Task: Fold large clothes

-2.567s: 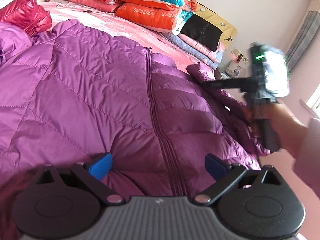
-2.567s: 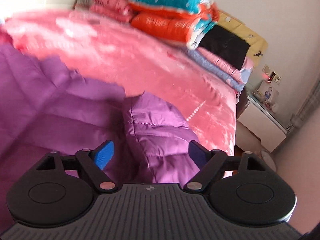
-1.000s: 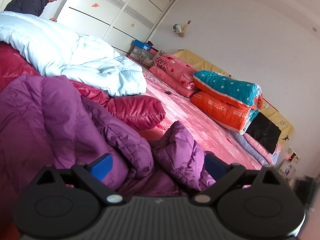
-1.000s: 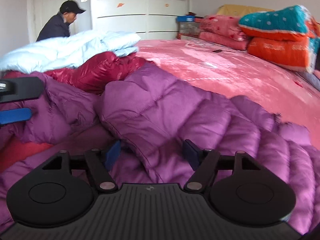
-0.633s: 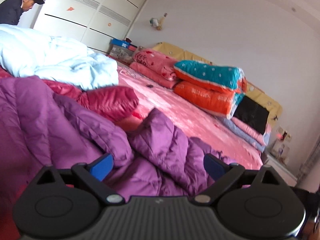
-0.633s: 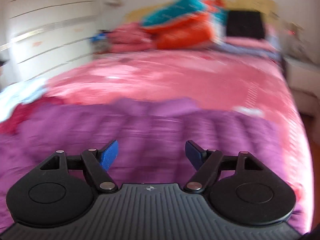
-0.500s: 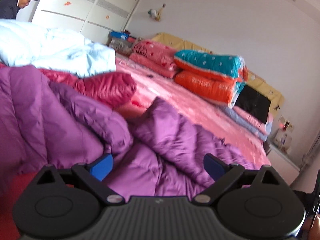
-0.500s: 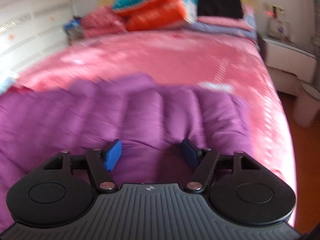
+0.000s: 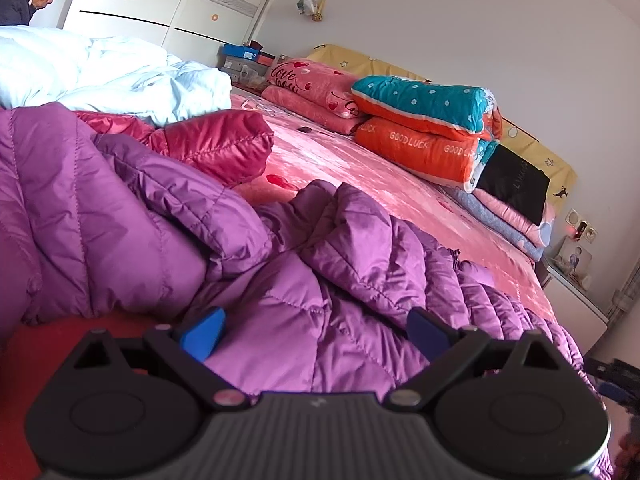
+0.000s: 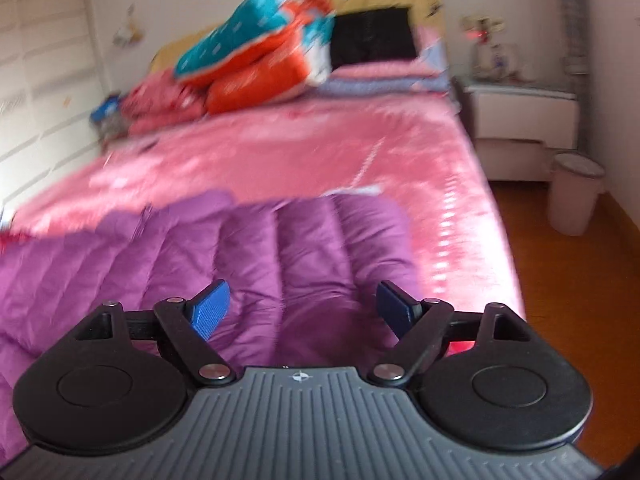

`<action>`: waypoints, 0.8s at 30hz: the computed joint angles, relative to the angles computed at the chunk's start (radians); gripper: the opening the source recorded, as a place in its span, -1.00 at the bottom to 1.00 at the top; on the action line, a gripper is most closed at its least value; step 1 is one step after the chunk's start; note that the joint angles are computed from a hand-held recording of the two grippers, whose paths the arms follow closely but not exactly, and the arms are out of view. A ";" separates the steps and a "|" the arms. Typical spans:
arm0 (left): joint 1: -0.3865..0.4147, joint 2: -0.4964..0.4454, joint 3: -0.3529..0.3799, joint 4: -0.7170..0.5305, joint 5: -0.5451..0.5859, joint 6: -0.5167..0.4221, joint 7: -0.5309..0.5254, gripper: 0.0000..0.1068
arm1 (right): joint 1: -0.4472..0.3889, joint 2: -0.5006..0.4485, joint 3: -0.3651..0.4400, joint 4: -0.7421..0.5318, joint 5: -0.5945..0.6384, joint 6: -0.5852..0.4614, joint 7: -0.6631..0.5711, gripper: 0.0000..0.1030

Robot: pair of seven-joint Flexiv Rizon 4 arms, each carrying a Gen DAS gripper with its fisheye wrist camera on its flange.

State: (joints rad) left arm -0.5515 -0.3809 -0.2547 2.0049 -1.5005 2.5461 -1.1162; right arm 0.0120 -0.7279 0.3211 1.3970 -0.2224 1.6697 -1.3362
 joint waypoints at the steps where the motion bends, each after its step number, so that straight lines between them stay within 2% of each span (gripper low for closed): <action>1: -0.001 -0.001 -0.002 -0.003 -0.003 0.002 0.006 0.81 | 0.014 0.016 -0.036 0.025 0.029 0.027 0.029 0.95; 6: -0.012 -0.007 -0.010 -0.019 -0.011 0.020 0.049 0.81 | 0.004 0.017 -0.071 0.041 0.062 0.055 0.119 0.96; 10: -0.024 -0.016 -0.021 -0.048 -0.021 0.046 0.110 0.81 | -0.059 -0.012 0.019 0.035 0.003 0.129 0.116 0.96; 12: -0.031 -0.021 -0.031 -0.075 -0.034 0.058 0.150 0.81 | -0.132 -0.046 0.129 0.029 -0.092 0.139 0.097 0.96; 15: -0.042 -0.047 -0.054 -0.154 -0.067 0.104 0.271 0.81 | -0.246 -0.117 0.322 0.011 -0.244 0.099 0.063 0.96; 18: -0.041 -0.076 -0.081 -0.246 -0.096 0.131 0.383 0.81 | -0.320 -0.183 0.487 -0.017 -0.311 -0.028 -0.006 0.96; 19: -0.040 -0.090 -0.090 -0.283 -0.103 0.145 0.427 0.81 | -0.322 -0.191 0.502 -0.026 -0.309 -0.070 -0.023 0.96; 22: -0.026 -0.127 -0.114 -0.376 -0.106 0.150 0.520 0.81 | -0.288 -0.182 0.462 -0.046 -0.278 -0.133 -0.036 0.97; 24: -0.009 -0.168 -0.134 -0.463 -0.121 0.166 0.621 0.81 | -0.275 -0.173 0.448 -0.058 -0.257 -0.175 -0.047 0.97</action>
State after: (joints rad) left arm -0.5600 -0.5492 -0.3890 1.5419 -1.6218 2.7122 -0.4951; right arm -0.2626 -0.9012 0.7688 1.3392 -0.4798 1.4952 -1.3828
